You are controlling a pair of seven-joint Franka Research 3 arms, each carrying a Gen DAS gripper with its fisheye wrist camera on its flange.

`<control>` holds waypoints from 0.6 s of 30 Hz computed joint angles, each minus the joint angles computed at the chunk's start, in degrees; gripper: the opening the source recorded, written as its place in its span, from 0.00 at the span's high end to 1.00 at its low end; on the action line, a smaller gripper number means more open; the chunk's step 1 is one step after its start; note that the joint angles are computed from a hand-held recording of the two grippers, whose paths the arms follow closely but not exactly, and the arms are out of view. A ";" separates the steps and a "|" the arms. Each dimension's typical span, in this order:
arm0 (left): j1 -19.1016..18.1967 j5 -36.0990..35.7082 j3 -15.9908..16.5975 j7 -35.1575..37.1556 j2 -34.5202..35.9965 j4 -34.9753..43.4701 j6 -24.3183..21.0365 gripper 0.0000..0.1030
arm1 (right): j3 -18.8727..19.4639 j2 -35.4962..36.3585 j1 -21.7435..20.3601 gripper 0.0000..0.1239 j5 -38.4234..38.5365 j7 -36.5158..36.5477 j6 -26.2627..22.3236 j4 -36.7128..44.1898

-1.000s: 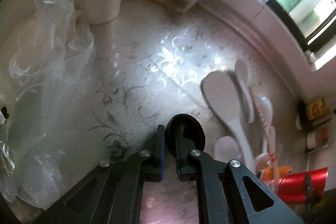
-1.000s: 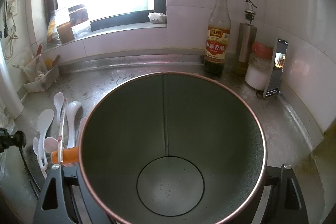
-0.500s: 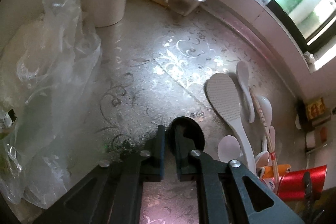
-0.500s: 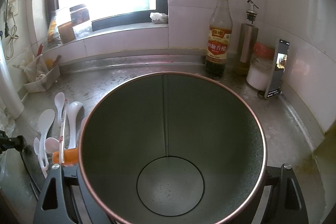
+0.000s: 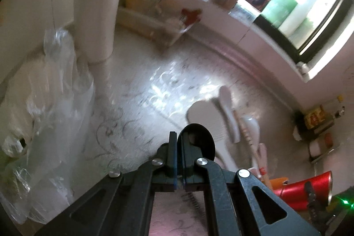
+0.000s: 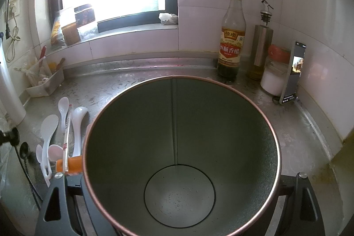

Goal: Organize utensils
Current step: 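Lift the black ladle with the left tool and carry it toward the cup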

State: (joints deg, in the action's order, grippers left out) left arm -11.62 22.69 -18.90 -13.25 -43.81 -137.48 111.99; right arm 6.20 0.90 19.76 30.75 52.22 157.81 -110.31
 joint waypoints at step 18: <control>5.35 21.91 -9.04 9.08 13.40 26.69 -13.83 0.98 | 0.18 -0.47 0.46 0.28 0.11 -0.75 0.17 -0.64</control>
State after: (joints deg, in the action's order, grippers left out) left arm -6.27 44.59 -27.94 -4.16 -30.41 -110.80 98.16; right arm 6.38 0.43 20.22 30.86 51.47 157.98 -110.95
